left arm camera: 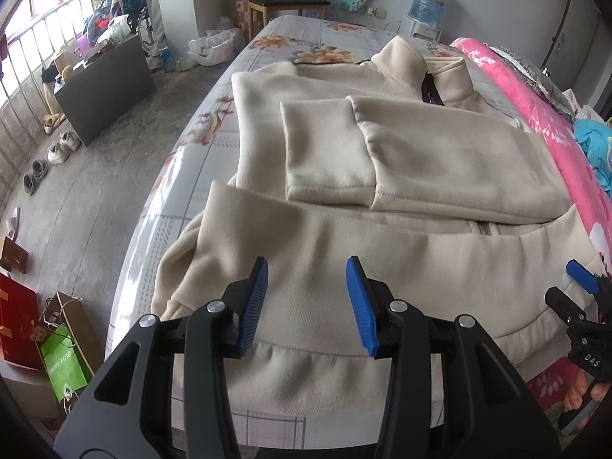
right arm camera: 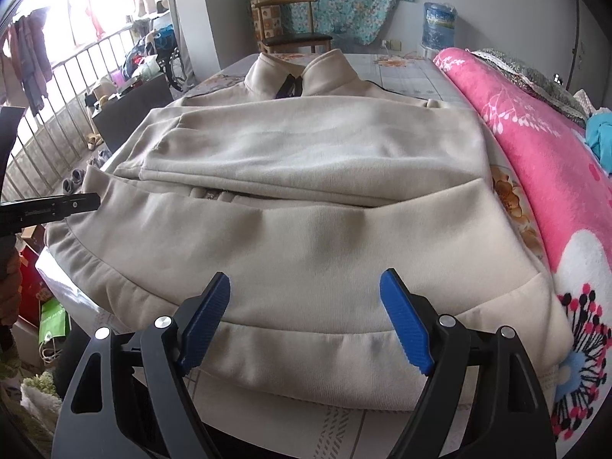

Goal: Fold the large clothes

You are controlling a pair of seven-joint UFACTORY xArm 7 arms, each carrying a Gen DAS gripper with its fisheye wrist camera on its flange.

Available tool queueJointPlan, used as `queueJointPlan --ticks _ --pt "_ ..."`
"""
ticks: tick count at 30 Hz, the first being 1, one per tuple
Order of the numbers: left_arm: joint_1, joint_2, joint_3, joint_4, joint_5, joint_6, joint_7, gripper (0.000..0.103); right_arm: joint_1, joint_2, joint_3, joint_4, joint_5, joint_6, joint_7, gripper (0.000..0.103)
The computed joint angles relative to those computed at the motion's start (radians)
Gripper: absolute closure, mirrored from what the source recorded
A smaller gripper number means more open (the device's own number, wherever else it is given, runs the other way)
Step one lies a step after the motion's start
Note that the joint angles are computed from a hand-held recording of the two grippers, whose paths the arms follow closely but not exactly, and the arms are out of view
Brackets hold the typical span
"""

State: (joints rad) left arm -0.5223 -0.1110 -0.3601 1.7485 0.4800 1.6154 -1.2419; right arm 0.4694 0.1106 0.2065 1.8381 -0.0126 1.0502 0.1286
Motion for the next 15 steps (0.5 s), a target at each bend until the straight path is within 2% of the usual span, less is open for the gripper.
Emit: queueJointPlan --ticks 7,12,15 --pt "-0.018 0.071 0.006 0.137 0.091 0.048 0.073 0.053 0.027 0.090 -0.004 0.156 -0.025 0.021 0.000 0.014" --pt "-0.050 0.139 0.047 0.233 0.128 0.085 0.114 0.045 0.064 0.184 -0.023 0.301 -0.060 0.068 0.009 0.011" --pt "-0.065 0.175 0.084 0.267 0.119 0.095 0.129 0.044 0.091 0.269 -0.042 0.432 -0.079 0.127 0.011 0.011"
